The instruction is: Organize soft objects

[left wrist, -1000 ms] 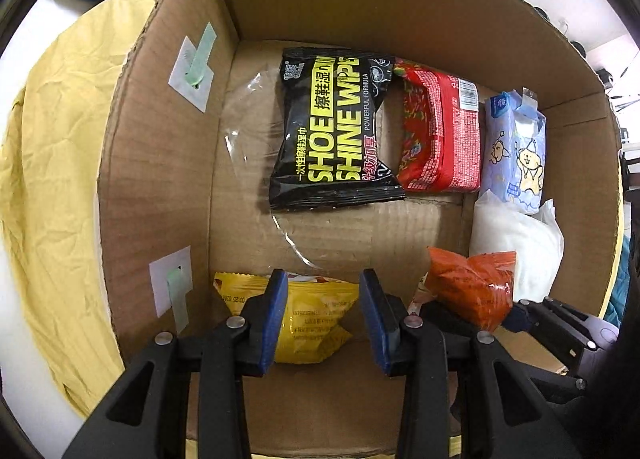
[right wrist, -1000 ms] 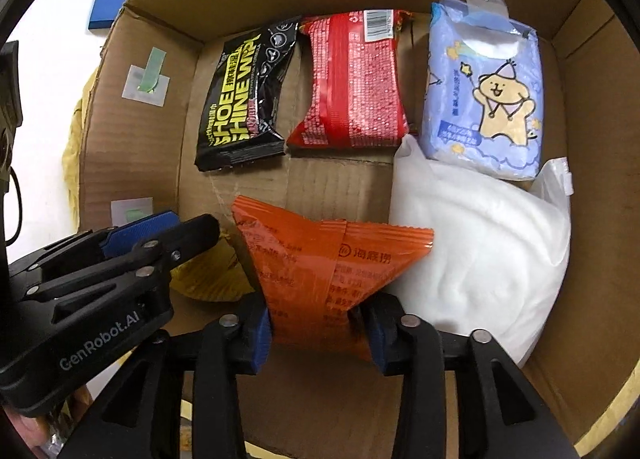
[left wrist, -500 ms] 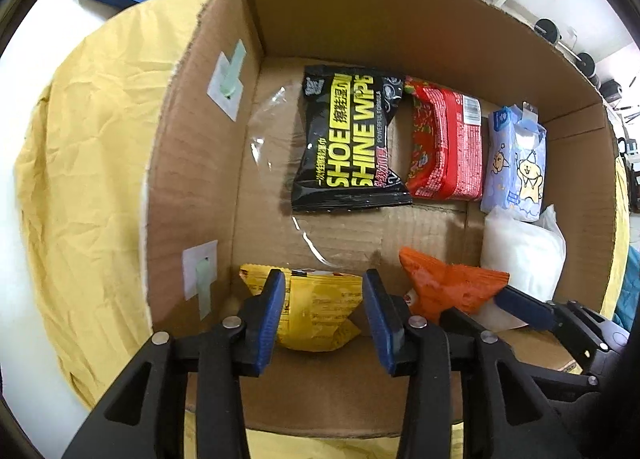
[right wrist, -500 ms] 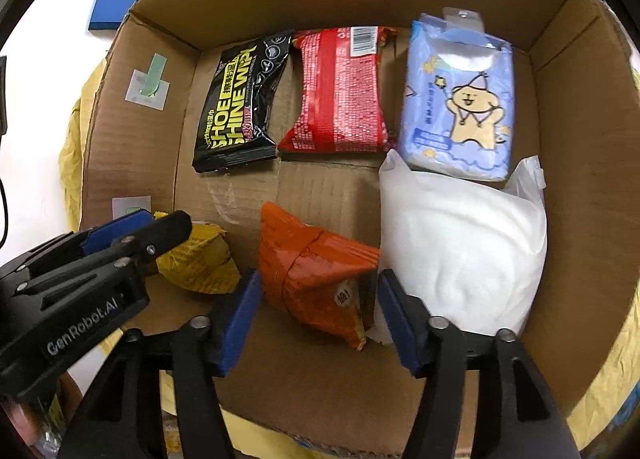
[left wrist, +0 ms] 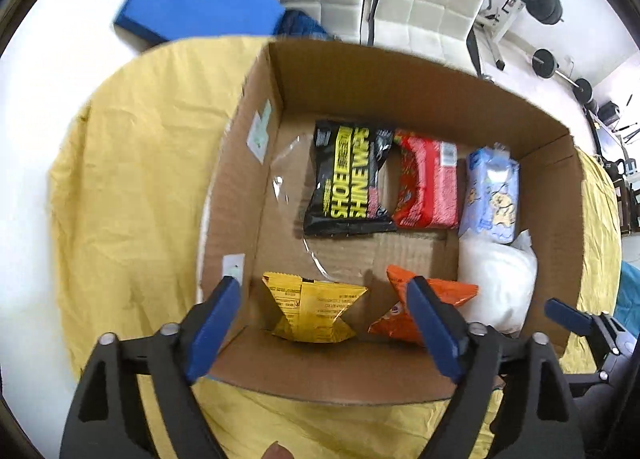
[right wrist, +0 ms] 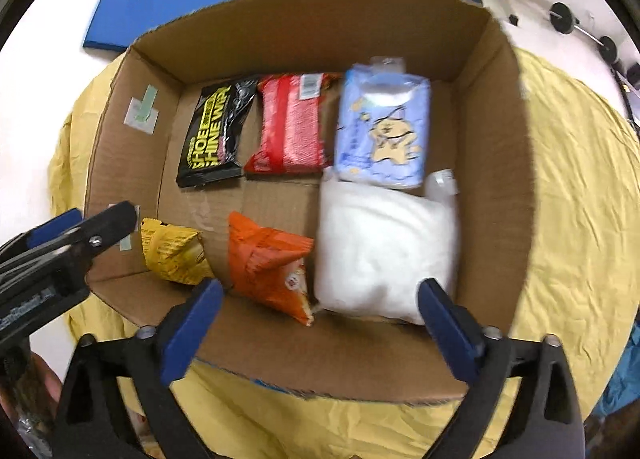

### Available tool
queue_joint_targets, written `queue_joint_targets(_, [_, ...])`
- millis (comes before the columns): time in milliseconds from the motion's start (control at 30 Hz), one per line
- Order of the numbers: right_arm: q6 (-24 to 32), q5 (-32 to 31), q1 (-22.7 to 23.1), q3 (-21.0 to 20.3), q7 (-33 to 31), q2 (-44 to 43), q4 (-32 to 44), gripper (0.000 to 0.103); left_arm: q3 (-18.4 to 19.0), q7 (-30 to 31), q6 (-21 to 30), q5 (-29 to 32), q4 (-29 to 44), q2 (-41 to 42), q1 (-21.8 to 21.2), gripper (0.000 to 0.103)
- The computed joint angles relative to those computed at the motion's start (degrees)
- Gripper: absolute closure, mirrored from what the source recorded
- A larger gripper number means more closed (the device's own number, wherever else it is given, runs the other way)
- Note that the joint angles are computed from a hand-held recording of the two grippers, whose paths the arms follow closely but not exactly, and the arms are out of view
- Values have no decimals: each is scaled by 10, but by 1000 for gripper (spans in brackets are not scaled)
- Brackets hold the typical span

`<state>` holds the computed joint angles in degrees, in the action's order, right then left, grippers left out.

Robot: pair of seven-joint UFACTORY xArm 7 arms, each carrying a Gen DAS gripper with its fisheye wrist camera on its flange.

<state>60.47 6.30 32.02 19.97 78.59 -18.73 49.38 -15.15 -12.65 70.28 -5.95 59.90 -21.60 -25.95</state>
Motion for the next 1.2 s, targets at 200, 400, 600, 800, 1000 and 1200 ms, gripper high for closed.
queue_joint_targets(200, [80,-25,-5,14,33,-38,33,0,-9,-8,17,-3,24,-27,-9,8])
queue_joint_targets(400, [162,-63,-16,40,69,-71,94,0,-15,-17,33,-14,52,-54,-14,6])
queue_joint_targets(600, [261,-98,-30,77,97,-92,181,0,-27,-31,52,-8,90,-99,-9,6])
queue_joint_targets(800, [374,-140,-49,139,129,-69,313,0,-37,-32,88,-7,148,-135,-2,6])
queue_joint_targets(1000, [477,-187,-64,212,163,-22,450,0,-45,-30,119,-12,192,-155,13,6])
queue_joint_targets(1200, [570,-252,-56,284,200,48,564,0,-51,-23,141,-17,222,-168,27,6])
